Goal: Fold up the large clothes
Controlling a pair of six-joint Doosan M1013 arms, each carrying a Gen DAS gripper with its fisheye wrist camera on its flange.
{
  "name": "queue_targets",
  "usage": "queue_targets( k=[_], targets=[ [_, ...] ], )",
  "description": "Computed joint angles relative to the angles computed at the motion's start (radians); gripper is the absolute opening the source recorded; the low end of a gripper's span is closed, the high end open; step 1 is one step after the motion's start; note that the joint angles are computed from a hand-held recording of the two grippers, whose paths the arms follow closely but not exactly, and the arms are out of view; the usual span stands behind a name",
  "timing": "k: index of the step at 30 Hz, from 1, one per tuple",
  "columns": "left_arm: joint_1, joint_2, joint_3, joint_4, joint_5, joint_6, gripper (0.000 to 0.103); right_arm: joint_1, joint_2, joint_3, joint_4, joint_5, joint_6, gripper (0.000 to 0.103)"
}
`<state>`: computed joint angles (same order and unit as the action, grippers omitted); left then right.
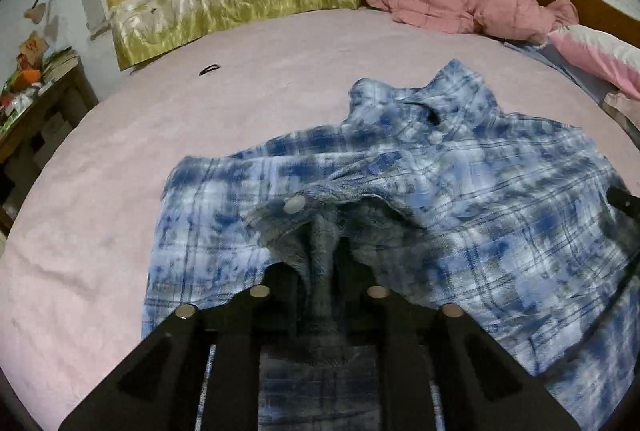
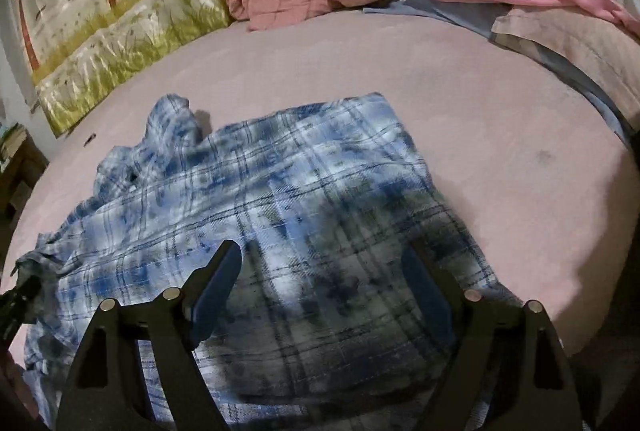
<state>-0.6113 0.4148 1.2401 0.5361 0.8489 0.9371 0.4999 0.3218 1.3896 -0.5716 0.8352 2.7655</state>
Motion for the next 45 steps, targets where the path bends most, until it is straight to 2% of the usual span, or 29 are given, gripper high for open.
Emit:
queue_targets(
  k=[1,2,3,5,9,12,16,19,23,25,27,29,35,41,45],
  targets=[
    [-0.003,-0.004,0.011,0.03,0.003,-0.041,0.048,0.003,-0.001,0.003,-0.01,-0.004,0.005,0.082],
    [-0.007,-0.015,0.032,0.061,-0.009,-0.085,0.068,0.005,-0.005,0.01,-0.022,-0.014,0.012,0.082],
    [-0.009,-0.041,0.073,0.1,-0.057,-0.144,0.073,0.008,-0.01,0.015,-0.028,-0.021,0.013,0.082],
    [-0.013,-0.083,0.126,0.128,-0.116,-0.188,0.073,0.016,-0.018,0.011,-0.028,-0.019,-0.011,0.082],
    [-0.055,-0.183,0.239,0.315,-0.146,-0.349,0.086,0.051,-0.038,-0.021,-0.042,-0.002,-0.109,0.082],
    [-0.099,-0.263,0.32,0.458,-0.164,-0.466,0.087,0.08,-0.076,-0.024,-0.027,-0.027,-0.178,0.087],
    [-0.154,-0.352,0.399,0.541,-0.179,-0.565,0.087,0.128,-0.151,0.027,-0.047,-0.075,-0.204,0.095],
    [-0.206,-0.401,0.449,0.65,-0.158,-0.685,0.088,0.178,-0.21,0.101,-0.177,-0.107,-0.101,0.102],
    [-0.272,-0.448,0.498,0.799,-0.108,-0.853,0.088,0.251,-0.25,0.174,-0.361,-0.056,0.056,0.102],
    [-0.303,-0.465,0.516,0.854,-0.078,-0.914,0.089,0.27,-0.267,0.204,-0.393,-0.05,0.106,0.102],
    [-0.319,-0.474,0.524,0.879,-0.071,-0.941,0.094,0.279,-0.277,0.22,-0.39,-0.036,0.124,0.102],
    [-0.328,-0.477,0.531,0.897,-0.061,-0.961,0.103,0.285,-0.282,0.225,-0.391,-0.012,0.126,0.102],
    [-0.323,-0.47,0.546,0.894,-0.062,-1.0,0.103,0.3,-0.281,0.239,-0.46,0.033,0.135,0.102],
    [-0.313,-0.45,0.563,0.891,-0.069,-1.016,0.103,0.29,-0.272,0.259,-0.46,0.007,0.145,0.102],
    [-0.307,-0.434,0.564,0.821,-0.088,-0.939,0.103,0.29,-0.263,0.266,-0.438,0.003,0.086,0.102]
  ],
)
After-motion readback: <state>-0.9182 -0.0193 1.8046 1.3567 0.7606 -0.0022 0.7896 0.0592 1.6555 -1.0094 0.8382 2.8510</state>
